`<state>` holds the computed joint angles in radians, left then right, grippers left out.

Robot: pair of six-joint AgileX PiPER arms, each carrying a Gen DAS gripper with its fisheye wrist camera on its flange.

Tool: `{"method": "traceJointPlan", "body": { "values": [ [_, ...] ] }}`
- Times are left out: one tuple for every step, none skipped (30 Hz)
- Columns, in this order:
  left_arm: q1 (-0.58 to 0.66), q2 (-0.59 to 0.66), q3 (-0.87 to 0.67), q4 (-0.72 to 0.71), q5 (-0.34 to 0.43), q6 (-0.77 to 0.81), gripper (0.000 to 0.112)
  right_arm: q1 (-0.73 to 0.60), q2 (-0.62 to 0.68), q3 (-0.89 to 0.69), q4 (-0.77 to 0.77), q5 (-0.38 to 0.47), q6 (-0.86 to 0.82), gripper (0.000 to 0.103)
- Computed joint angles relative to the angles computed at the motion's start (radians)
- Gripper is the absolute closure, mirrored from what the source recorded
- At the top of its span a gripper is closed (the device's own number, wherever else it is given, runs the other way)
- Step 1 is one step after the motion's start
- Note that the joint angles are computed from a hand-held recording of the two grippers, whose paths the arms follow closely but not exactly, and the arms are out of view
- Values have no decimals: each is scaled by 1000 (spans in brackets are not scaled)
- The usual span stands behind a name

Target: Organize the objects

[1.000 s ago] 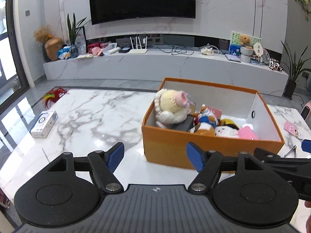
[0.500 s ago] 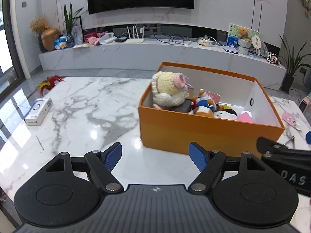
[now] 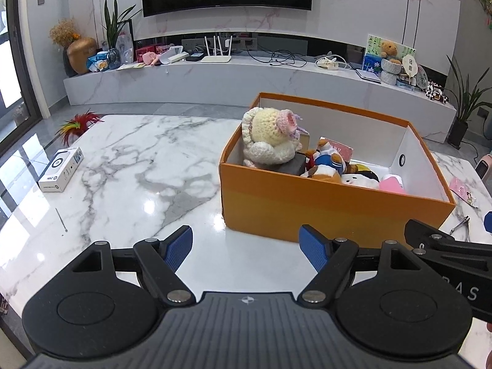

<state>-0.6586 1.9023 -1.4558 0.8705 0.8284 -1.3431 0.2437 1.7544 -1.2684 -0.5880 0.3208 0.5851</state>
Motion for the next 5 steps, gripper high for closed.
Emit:
{"method": "traceJointPlan", "body": {
  "values": [
    [1,0,0,0,-2,1,22,0,-1,1,-3,0,3,3],
    [1,0,0,0,-1,0,22,0,-1,1,-4,0,4,3],
    [1,1,-1,-1,-1,2,22,0,-1,1,-4,0,4,3],
    [0,0,0,-2,-1,6,22,0,0,1,-5,-1,6,3],
    [0,-1,1,0,-1,8,22,1,-1,3,-11,-2,13,3]
  ]
}}
